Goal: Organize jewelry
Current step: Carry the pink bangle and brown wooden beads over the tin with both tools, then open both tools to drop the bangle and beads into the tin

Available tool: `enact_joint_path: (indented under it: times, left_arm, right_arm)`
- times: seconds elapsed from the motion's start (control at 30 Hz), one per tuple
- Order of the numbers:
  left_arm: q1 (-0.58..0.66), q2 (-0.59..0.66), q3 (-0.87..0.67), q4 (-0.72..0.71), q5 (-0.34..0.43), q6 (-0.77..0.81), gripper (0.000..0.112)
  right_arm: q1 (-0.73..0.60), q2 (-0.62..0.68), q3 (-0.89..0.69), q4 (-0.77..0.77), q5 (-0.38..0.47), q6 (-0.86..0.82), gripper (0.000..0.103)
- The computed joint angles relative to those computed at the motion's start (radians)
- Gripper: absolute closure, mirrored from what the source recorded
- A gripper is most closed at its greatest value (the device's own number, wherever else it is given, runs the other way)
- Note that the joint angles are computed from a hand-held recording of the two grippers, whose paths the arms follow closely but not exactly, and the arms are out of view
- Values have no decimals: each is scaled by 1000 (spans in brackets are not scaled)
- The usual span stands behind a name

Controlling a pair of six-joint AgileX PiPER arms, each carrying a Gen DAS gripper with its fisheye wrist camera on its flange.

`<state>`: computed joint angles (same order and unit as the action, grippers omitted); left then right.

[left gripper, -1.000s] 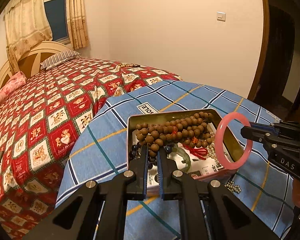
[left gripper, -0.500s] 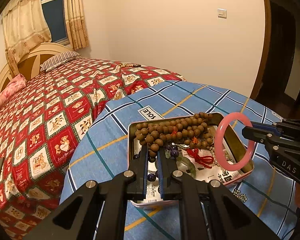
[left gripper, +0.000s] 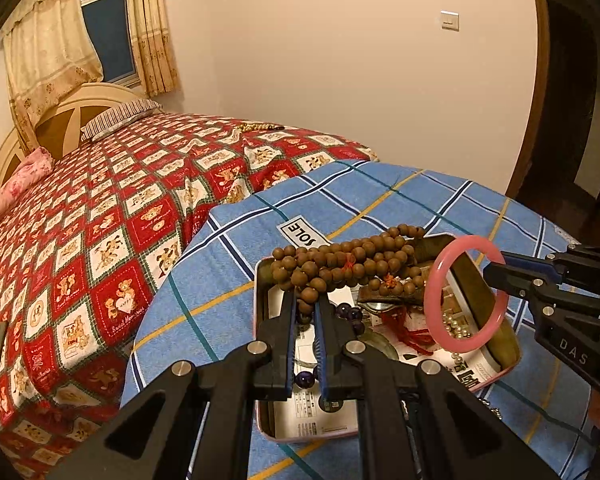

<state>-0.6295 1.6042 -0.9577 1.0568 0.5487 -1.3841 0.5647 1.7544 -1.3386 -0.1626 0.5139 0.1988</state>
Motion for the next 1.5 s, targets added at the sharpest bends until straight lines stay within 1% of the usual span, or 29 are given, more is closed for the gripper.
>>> enact_joint_path:
  times: [0.2, 0.4, 0.6, 0.8, 1.17, 1.3, 1.37, 1.4, 1.43, 1.47, 1.5]
  left_arm:
    - [21, 50, -4, -15, -18, 1, 105]
    - [26, 57, 19, 3, -30, -27, 105]
    - [12, 65, 24, 43, -16, -56, 105]
    - [13, 84, 23, 35, -18, -50, 105]
    - [13, 101, 12, 25, -14, -40, 104]
    - [11, 96, 20, 46, -1, -75, 104]
    - [6, 91, 17, 19, 10, -50, 101]
    - [-1, 87, 17, 13, 21, -45, 99]
    - [-9, 78, 22, 14, 26, -48, 92]
    - [-22, 65, 33, 31, 33, -69, 80]
    - [-39, 53, 43, 53, 51, -100, 73]
  right_arm:
    - [-2, 37, -28, 11, 20, -14, 91]
    - [-1, 51, -27, 7, 28, -19, 91]
    - [-3, 52, -36, 14, 33, -33, 91]
    - [9, 66, -35, 0, 34, -24, 91]
    - [-1, 90, -48, 21, 52, -44, 91]
    - [4, 96, -56, 29, 56, -49, 90]
    - [2, 88, -44, 39, 47, -53, 88]
    - [-1, 80, -34, 43, 40, -51, 83]
    - [-5, 73, -25, 49, 36, -49, 77]
    - [-12, 61, -10, 61, 27, -49, 76]
    - [-18, 52, 1, 83, 19, -65, 76]
